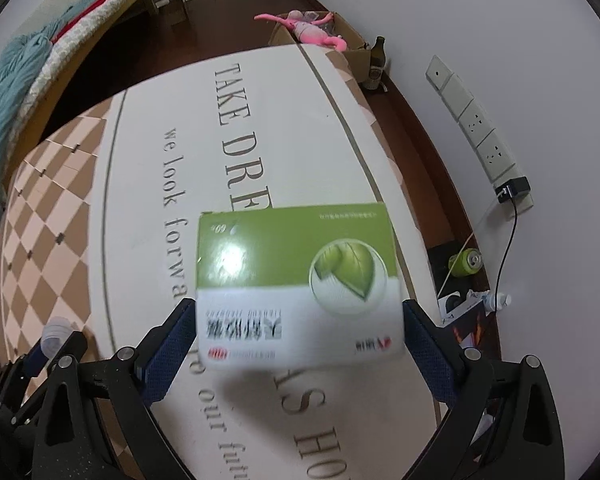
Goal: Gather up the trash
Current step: 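Grasp the green medicine box with the right tool while the left tool grasps the clear cup, then carry the medicine box and cup to the wastebasket and release both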
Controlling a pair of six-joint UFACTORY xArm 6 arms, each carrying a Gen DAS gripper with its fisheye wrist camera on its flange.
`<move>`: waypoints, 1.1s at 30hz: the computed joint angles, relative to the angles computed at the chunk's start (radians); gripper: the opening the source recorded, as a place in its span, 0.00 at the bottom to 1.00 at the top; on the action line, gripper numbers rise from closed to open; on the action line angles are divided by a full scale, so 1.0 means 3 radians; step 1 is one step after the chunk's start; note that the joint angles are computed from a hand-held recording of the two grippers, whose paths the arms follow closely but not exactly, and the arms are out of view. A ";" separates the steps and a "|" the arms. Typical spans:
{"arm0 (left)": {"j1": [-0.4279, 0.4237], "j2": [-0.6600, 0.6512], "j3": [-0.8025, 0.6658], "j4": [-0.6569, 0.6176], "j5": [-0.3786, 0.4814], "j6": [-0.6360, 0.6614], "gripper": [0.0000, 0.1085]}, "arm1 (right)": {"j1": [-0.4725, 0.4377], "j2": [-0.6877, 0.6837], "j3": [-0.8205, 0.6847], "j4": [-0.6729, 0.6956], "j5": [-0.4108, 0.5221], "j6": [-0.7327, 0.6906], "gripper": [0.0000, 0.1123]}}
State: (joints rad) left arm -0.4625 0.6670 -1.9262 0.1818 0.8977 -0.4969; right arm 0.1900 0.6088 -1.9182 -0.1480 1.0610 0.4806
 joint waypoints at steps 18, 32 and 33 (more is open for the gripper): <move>0.0191 -0.0872 0.0821 0.0149 -0.0308 -0.0063 0.35 | 0.0160 -0.0428 0.0483 -0.0137 -0.0437 0.0068 0.80; 0.1036 -0.2744 0.2392 0.0020 -0.0545 0.0269 0.35 | 0.1042 -0.1014 0.0726 0.0057 -0.0651 0.0182 0.80; 0.1160 -0.2879 0.2487 -0.0032 -0.0533 0.0342 0.35 | 0.1119 -0.0979 0.0636 0.0084 -0.0638 0.0180 0.80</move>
State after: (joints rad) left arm -0.1146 -0.1968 -1.1801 0.1721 0.7379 -0.3945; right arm 0.5256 0.3151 -1.7275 -0.1229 0.8697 0.5346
